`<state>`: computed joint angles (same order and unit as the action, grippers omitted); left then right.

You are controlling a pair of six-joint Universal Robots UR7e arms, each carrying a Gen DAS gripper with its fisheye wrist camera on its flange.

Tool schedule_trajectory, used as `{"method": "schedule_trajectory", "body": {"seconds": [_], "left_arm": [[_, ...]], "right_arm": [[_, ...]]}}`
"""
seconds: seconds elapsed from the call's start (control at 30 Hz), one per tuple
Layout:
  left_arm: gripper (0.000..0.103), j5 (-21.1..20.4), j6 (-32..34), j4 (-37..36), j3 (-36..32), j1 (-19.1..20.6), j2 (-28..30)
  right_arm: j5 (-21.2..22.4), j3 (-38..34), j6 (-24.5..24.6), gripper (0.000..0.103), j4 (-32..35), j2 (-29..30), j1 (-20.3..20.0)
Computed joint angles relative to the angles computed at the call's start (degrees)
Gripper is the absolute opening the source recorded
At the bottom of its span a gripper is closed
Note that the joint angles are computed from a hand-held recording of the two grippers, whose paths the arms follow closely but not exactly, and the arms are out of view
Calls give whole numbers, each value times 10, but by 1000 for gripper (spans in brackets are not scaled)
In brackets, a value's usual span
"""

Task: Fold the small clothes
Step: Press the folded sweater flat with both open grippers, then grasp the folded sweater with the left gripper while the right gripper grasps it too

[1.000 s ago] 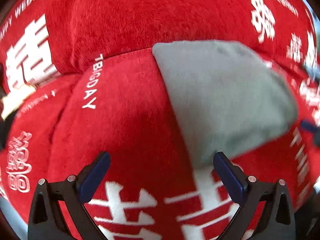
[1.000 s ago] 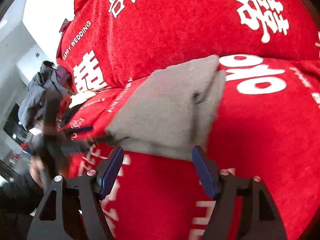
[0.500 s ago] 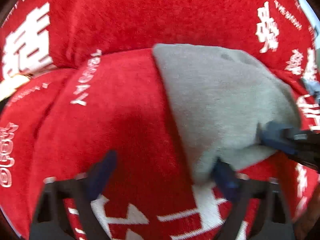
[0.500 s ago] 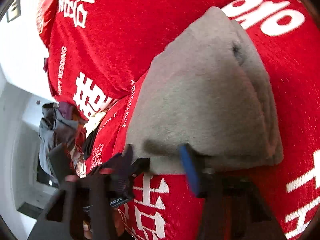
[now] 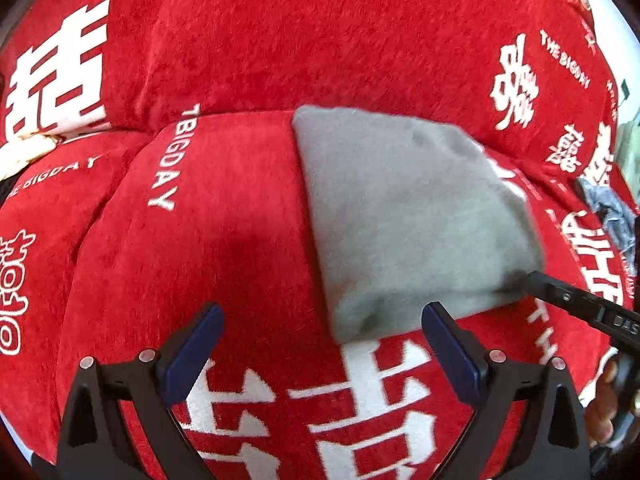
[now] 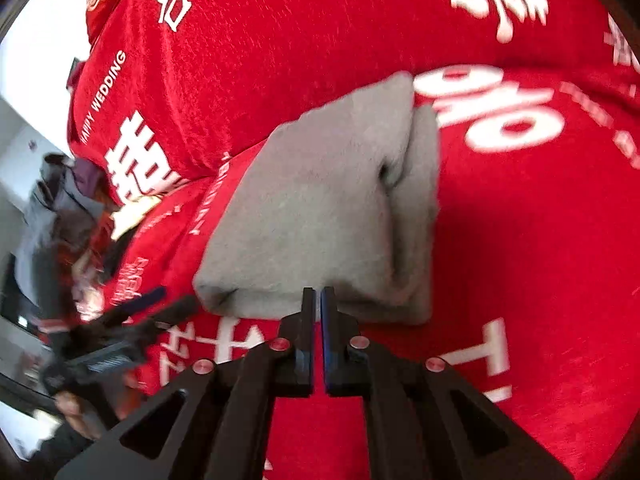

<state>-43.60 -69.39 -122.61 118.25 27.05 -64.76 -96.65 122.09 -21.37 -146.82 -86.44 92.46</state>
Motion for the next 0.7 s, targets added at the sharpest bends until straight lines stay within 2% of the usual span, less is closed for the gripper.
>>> {"method": "schedule_trajectory", "body": {"seconds": [0.03,0.07,0.1,0.17,0.2,0.23,0.27,0.3,0.4,0.53,0.7], "left_arm": [[99,-6,10,-8,-4,4,1],[99,-8,15,-10,-9,8,3],[99,-3,13,-3,-15,11,7],[99,13,-14,34,-33,17,15],[99,26,-23,43,-35,15,16],[99,40,-31,53,-38,13,17],[99,50,-34,60,-43,13,20],[99,51,-30,57,-44,14,21],[99,39,-10,51,-59,30,29],[99,34,19,39,-80,49,47],[99,23,75,13,-108,72,73]], "right_arm": [[7,-11,5,19,8,-1,-4],[19,-17,12,39,12,-2,-8],[50,-21,18,63,14,-7,-22],[151,-6,47,81,-32,-27,-60],[175,3,63,84,-65,-33,-70],[174,8,67,85,-92,-33,-73],[150,4,54,85,-100,-27,-68],[107,-6,41,85,-99,-16,-54],[51,-36,35,85,-77,15,-41],[12,-76,49,85,-43,57,-29],[-17,-121,47,85,-7,104,-18]]}}
